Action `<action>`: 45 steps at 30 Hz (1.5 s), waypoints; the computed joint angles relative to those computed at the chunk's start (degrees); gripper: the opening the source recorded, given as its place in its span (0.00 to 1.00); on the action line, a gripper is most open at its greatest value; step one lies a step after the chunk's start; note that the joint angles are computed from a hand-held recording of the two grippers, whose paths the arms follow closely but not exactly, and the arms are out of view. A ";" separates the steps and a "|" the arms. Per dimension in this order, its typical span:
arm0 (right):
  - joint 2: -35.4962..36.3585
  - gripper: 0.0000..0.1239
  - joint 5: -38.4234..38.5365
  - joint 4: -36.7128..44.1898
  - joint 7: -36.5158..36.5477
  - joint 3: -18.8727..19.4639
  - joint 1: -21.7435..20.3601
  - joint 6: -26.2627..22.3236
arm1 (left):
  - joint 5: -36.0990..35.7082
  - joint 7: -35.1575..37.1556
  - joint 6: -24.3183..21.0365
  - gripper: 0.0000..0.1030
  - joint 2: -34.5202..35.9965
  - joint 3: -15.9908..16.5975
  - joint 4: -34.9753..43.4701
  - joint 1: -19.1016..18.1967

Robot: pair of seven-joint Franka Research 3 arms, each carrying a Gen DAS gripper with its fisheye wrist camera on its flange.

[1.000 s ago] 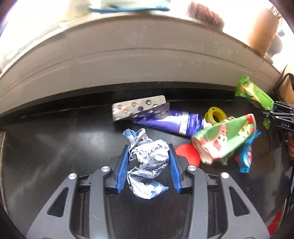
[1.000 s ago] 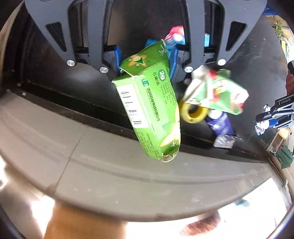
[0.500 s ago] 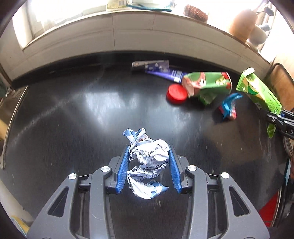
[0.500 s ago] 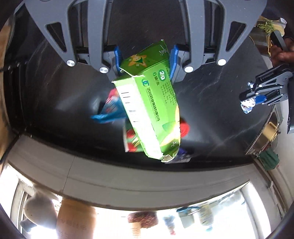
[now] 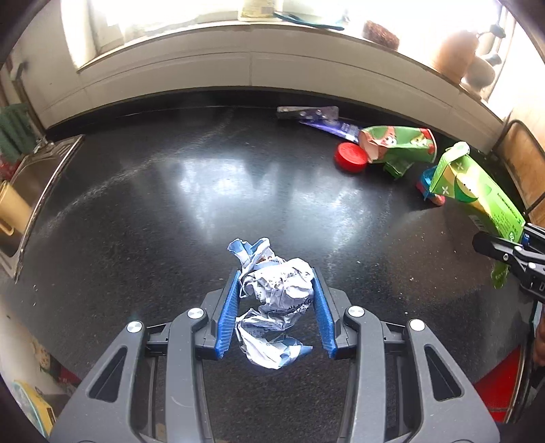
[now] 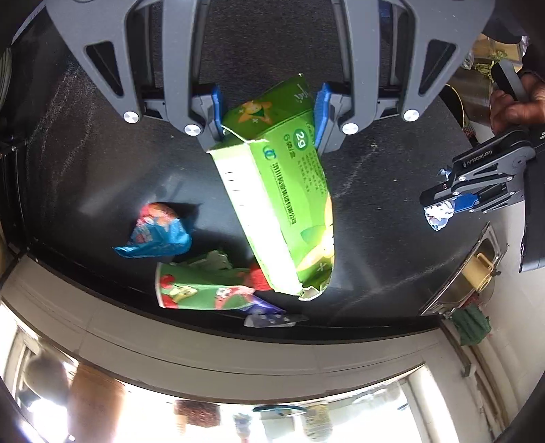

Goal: Collect trash
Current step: 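Carry wrapper and carton to the bin and release both inside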

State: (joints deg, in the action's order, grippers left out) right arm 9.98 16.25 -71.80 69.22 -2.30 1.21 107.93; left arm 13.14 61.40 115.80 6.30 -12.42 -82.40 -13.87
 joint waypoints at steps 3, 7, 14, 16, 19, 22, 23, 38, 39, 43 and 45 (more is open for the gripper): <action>0.14 0.32 0.73 0.57 -1.22 1.12 1.18 0.11 | 1.31 -1.98 0.35 0.39 -3.09 0.61 -2.71 0.61; 0.72 0.32 3.03 1.54 -2.87 2.94 3.47 -0.41 | 4.40 -6.32 2.35 0.39 -10.71 1.20 -11.56 2.25; 3.37 0.32 6.32 3.90 -7.60 7.21 10.17 -4.95 | 6.63 -15.98 -0.10 0.39 -27.68 2.02 -29.44 6.60; 4.06 0.32 6.79 4.27 -8.72 8.06 12.08 -6.55 | 6.12 -18.22 -1.59 0.39 -32.42 2.41 -34.04 7.67; 5.17 0.32 7.14 4.80 -10.21 9.51 15.36 -8.90 | 5.58 -21.02 -3.65 0.39 -38.49 2.85 -40.17 8.98; 6.27 0.32 7.08 5.21 -11.53 10.83 18.69 -11.17 | 5.22 -23.90 -6.01 0.39 -45.01 3.45 -46.62 10.18; 6.67 0.32 6.99 5.22 -11.92 11.31 19.89 -11.80 | 4.91 -24.90 -6.62 0.39 -47.70 3.94 -49.29 10.55; 22.05 0.33 -3.18 13.28 -3.37 12.44 36.50 -14.34 | 4.23 -24.24 2.79 0.39 -66.38 13.91 -77.75 19.62; 23.45 0.33 -3.71 14.68 -2.56 12.26 37.14 -14.84 | 3.88 -23.84 3.64 0.39 -66.37 14.03 -78.50 20.25; 29.39 0.33 -5.52 21.71 -0.63 11.66 39.51 -17.47 | 2.98 -21.39 7.03 0.39 -65.84 14.93 -81.07 22.68; 30.77 0.33 -6.11 23.14 -0.43 11.36 40.36 -17.58 | 2.50 -20.14 8.21 0.39 -65.67 15.23 -81.96 23.78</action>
